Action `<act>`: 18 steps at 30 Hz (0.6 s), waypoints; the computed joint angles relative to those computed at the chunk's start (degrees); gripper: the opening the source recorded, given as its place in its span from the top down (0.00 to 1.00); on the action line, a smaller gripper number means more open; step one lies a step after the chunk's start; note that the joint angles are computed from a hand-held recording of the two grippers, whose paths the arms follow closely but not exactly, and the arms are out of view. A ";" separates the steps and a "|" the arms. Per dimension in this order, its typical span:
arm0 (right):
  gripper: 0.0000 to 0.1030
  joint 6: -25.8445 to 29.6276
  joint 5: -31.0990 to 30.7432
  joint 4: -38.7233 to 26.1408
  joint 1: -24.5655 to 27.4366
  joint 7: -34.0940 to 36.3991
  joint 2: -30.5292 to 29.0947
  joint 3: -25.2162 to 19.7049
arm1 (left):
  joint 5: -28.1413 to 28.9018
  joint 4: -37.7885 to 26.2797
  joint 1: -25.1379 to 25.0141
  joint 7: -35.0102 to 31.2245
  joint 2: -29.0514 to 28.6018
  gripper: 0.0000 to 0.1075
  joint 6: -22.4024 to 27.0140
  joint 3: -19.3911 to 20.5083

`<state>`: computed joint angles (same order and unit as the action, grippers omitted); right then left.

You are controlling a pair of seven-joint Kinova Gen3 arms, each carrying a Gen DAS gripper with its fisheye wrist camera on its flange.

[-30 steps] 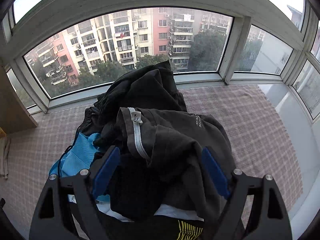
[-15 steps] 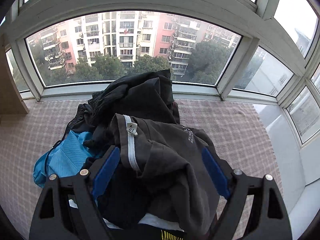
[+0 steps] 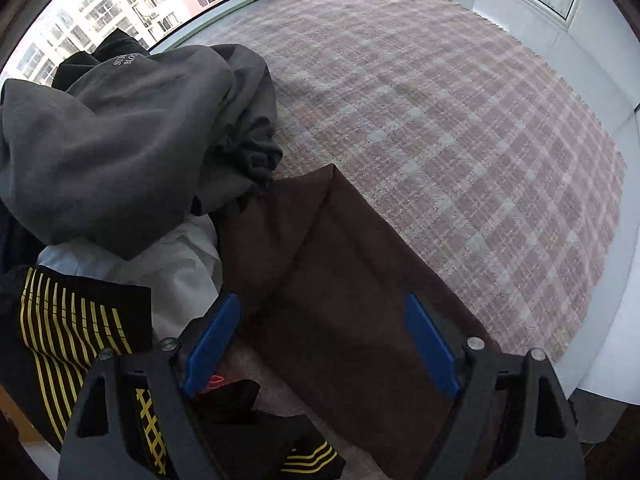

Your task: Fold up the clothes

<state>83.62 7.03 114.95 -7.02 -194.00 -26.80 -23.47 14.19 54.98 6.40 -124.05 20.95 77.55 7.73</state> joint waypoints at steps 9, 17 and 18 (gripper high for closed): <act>0.64 -14.86 5.38 4.88 -1.26 1.43 4.19 0.43 | -0.60 0.88 -0.26 -0.01 -0.80 0.05 -0.87 -0.47; 0.95 -12.93 13.07 -2.19 2.41 -5.15 -4.27 -9.00 | -0.85 2.25 -0.45 0.01 -1.50 0.05 -1.10 -0.45; 0.96 -11.83 13.95 -4.28 3.82 -4.65 -5.31 -10.29 | -0.71 2.41 -0.52 -0.23 -1.66 0.05 -1.14 -0.37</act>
<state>71.79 20.98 110.67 -3.20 -198.65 -32.10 -33.76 13.48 57.38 5.88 -124.28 19.29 76.42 7.36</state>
